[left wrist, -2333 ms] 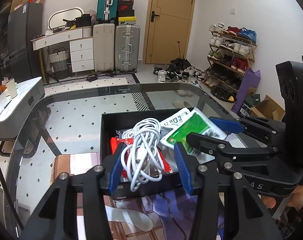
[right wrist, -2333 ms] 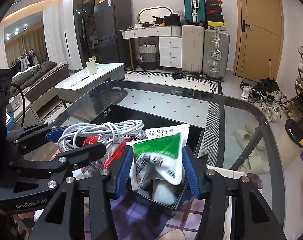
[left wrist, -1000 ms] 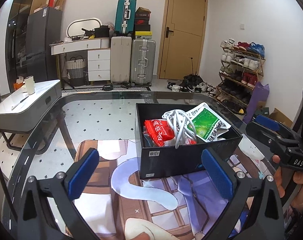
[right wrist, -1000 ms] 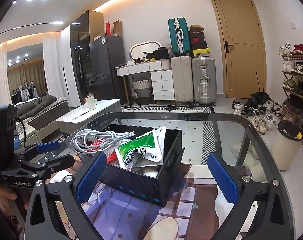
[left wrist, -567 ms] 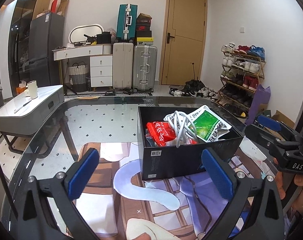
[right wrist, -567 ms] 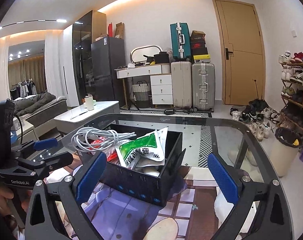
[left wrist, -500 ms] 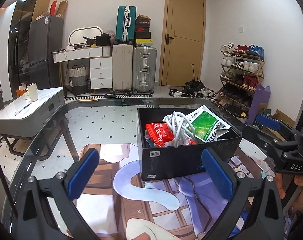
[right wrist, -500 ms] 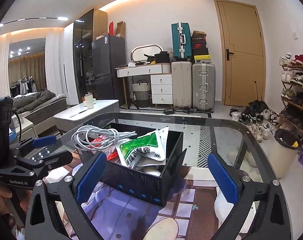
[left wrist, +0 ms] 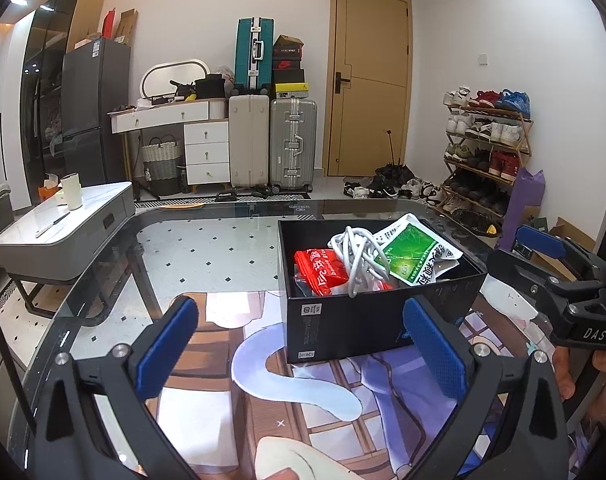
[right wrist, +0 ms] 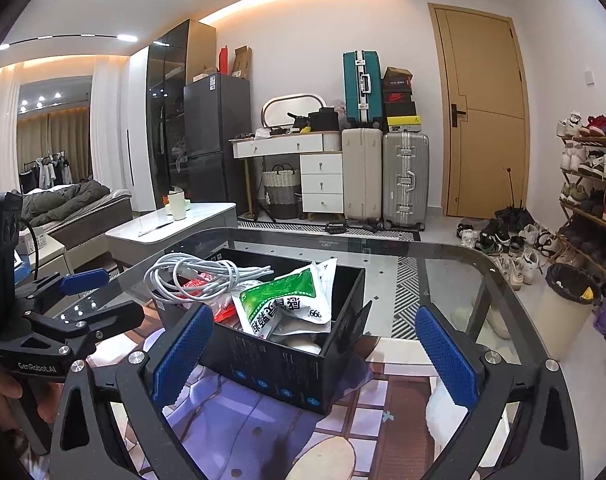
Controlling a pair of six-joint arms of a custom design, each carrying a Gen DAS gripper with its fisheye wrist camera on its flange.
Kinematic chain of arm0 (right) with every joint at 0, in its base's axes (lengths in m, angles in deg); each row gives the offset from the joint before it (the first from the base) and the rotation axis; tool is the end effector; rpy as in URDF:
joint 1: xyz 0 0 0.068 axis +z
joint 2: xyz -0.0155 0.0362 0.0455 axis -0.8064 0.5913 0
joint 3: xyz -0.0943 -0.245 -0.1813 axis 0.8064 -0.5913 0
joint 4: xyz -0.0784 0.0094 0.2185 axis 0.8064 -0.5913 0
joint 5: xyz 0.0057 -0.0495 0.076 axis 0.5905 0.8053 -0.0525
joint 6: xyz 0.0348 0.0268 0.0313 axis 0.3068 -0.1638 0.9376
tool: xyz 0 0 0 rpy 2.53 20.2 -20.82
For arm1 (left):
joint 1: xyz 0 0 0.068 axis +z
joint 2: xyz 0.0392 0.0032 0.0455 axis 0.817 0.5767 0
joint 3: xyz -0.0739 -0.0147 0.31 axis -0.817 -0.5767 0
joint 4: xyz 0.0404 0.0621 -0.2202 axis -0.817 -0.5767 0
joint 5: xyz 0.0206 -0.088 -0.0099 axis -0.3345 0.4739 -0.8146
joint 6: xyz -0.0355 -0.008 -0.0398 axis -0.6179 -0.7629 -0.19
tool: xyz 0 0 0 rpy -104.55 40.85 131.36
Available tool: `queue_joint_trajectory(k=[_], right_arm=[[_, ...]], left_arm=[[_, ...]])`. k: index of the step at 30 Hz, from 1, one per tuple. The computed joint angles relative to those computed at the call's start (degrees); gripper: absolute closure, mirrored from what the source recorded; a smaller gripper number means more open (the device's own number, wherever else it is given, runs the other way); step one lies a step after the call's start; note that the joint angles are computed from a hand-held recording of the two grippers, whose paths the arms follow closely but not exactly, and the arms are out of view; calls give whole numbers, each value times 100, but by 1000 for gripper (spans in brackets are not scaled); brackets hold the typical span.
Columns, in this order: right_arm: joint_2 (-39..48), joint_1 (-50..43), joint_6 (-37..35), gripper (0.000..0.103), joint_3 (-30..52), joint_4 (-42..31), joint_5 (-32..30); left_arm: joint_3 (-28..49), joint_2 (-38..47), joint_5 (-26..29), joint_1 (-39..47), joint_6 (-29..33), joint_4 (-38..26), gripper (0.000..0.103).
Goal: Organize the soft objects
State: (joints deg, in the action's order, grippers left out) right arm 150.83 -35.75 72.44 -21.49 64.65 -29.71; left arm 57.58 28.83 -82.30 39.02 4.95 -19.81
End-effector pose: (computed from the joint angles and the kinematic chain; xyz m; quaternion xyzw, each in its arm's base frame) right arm 0.3049 0.1054 0.1454 -0.1894 0.7989 0.1466 0.5517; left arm 0.3118 -0.0807 0.1450 -0.0049 0.8478 -0.0311 0.5294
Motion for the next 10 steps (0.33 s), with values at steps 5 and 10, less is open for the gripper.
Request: queue_joint_trajectory(k=[5, 10], right_arm=[[49, 57, -59, 1, -120, 298, 66], [65, 72, 18, 1, -170, 368, 120]], left_arm=[[-45, 0, -254, -113, 48, 118, 0], [-114, 6, -367, -186, 120, 281, 0]])
